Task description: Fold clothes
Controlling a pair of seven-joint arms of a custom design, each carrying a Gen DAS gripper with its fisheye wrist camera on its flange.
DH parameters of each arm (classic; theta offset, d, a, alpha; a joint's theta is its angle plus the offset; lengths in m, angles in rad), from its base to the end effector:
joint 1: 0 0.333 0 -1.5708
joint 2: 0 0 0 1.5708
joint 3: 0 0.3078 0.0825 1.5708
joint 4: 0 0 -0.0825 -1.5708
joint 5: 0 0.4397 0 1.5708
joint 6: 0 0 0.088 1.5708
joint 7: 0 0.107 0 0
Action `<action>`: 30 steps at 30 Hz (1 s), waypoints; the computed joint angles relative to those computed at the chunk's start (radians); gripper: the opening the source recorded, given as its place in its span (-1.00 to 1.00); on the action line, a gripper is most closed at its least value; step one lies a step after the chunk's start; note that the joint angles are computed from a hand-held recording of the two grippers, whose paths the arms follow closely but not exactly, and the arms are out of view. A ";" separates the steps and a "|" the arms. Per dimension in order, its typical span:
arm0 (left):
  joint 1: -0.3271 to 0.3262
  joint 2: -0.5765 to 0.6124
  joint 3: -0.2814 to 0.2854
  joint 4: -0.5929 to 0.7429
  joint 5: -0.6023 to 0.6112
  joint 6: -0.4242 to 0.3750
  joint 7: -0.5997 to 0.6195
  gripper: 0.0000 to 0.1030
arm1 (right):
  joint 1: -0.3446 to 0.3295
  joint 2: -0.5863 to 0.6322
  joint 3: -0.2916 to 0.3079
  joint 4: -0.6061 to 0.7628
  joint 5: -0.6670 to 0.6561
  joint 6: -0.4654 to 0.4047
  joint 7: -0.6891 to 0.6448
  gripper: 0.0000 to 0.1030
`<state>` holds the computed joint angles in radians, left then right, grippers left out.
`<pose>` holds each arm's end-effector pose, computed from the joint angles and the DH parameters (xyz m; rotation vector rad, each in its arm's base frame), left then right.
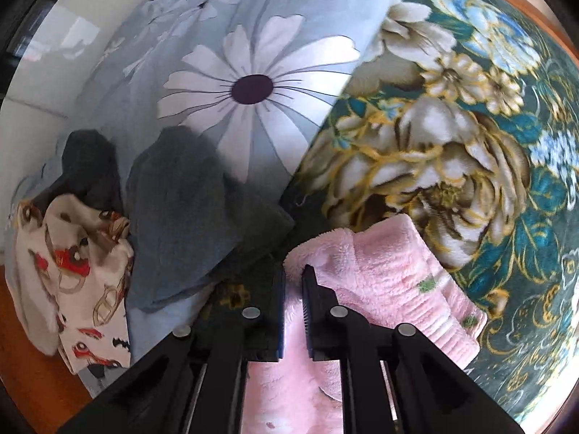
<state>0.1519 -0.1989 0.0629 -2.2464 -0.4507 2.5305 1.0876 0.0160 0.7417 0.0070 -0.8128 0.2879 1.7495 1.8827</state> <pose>0.5614 0.1282 0.4675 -2.8848 0.8333 -0.9101 0.8134 0.0418 0.5098 -1.6503 2.2731 0.1783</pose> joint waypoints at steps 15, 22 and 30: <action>-0.183 -0.076 0.124 -0.290 -0.277 0.323 0.169 0.25 | 0.017 -0.564 -0.017 -0.721 0.124 0.203 -0.198 0.12; -0.117 -0.045 0.051 -0.258 -0.216 0.311 0.112 -0.70 | 0.028 -0.782 -0.046 -0.991 0.135 0.179 -0.148 0.12; -0.032 -0.323 0.003 -0.277 0.088 0.179 -0.088 -0.75 | 0.050 -0.899 -0.047 -1.149 0.182 0.170 -0.107 0.12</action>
